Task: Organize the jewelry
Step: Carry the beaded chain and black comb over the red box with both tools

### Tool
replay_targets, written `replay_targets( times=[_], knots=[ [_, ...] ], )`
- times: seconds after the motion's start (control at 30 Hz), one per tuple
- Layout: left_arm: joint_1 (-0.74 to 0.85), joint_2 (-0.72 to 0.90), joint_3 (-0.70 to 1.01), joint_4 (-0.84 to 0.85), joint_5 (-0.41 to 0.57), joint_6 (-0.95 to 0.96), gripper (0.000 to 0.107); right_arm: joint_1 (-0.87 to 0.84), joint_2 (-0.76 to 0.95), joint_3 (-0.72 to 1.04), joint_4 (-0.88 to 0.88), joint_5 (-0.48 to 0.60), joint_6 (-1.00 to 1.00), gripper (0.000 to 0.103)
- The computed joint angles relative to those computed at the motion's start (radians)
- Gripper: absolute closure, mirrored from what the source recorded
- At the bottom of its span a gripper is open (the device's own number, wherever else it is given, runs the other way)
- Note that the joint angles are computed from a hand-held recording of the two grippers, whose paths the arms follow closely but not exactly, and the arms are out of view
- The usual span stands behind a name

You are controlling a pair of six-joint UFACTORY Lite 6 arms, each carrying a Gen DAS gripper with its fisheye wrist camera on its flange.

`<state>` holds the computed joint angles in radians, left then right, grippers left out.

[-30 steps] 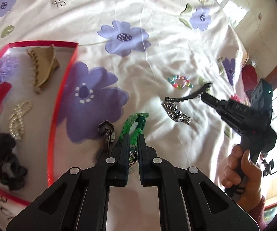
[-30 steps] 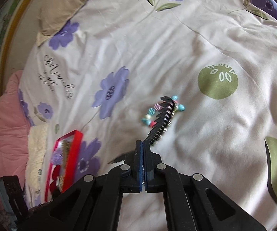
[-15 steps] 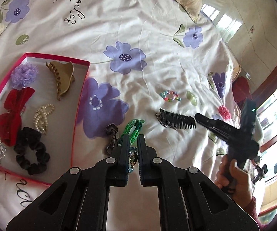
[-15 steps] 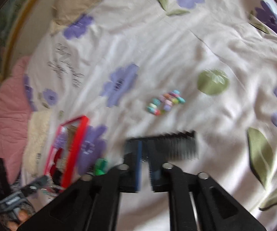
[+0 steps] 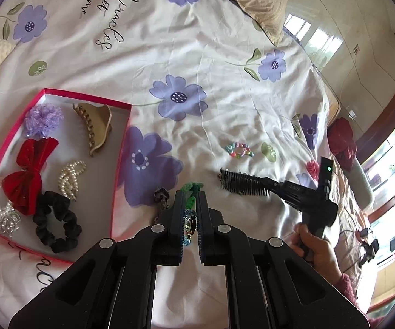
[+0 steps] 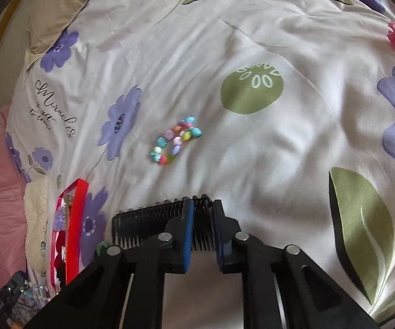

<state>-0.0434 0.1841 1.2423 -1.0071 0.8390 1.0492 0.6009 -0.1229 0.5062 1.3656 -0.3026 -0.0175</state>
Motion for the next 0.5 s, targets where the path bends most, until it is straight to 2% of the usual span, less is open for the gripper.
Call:
replay_targets(
  times=[0.27,0.43,0.5],
  knots=[
    [0.074,0.005,0.017,-0.018,0.025,0.019,0.101,0.122,-0.040,0.075,0.102,-0.072,-0.071,0.094],
    [0.137,0.024,0.048,-0.027,0.052,0.036,0.101,0.167,0.084,0.262,0.121,-0.072,-0.149,0.094],
    [0.163,0.037,0.069,-0.027,0.062,0.039,0.101,0.168,0.139,0.332,0.047,-0.047,-0.095,0.094]
  ],
)
